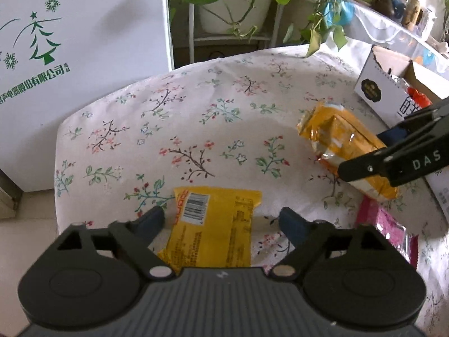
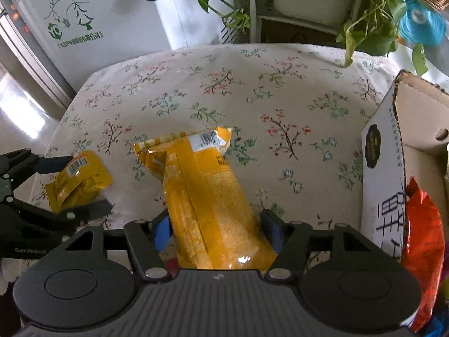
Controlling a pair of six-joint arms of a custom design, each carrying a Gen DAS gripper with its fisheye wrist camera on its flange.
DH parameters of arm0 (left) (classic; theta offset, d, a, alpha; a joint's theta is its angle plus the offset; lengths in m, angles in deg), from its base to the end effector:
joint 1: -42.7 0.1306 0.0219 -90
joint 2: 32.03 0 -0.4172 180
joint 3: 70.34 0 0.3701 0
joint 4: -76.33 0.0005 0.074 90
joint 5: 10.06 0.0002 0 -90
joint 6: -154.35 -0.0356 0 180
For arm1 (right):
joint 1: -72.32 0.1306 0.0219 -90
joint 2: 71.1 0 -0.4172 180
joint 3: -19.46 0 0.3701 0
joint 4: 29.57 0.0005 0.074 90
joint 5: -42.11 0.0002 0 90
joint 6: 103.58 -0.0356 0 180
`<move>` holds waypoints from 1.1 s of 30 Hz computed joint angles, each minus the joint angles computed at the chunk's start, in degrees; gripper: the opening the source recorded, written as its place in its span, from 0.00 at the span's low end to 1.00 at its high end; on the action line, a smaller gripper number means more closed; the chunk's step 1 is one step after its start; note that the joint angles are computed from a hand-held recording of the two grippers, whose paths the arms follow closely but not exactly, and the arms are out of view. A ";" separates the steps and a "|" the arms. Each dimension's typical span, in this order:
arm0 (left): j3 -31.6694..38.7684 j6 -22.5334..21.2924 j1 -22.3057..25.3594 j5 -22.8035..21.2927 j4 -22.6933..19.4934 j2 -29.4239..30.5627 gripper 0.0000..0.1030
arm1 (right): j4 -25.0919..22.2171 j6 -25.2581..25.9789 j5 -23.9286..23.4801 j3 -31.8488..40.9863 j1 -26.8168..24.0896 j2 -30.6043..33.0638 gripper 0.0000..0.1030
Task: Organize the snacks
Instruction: 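Grasp the yellow bag with the left gripper while the right gripper grasps the orange bag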
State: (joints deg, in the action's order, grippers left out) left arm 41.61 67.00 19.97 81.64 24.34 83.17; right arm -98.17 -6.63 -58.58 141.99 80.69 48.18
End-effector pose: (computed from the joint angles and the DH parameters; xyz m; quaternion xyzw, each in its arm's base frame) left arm 0.5817 -0.2454 0.3970 0.1707 0.9389 -0.0794 0.2883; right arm 0.6330 0.0993 0.4163 -0.1494 0.9614 0.0936 0.2114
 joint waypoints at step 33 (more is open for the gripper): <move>2.31 4.97 -0.80 -3.28 -3.50 0.33 0.50 | 1.62 5.43 4.36 -0.50 1.45 -0.45 0.59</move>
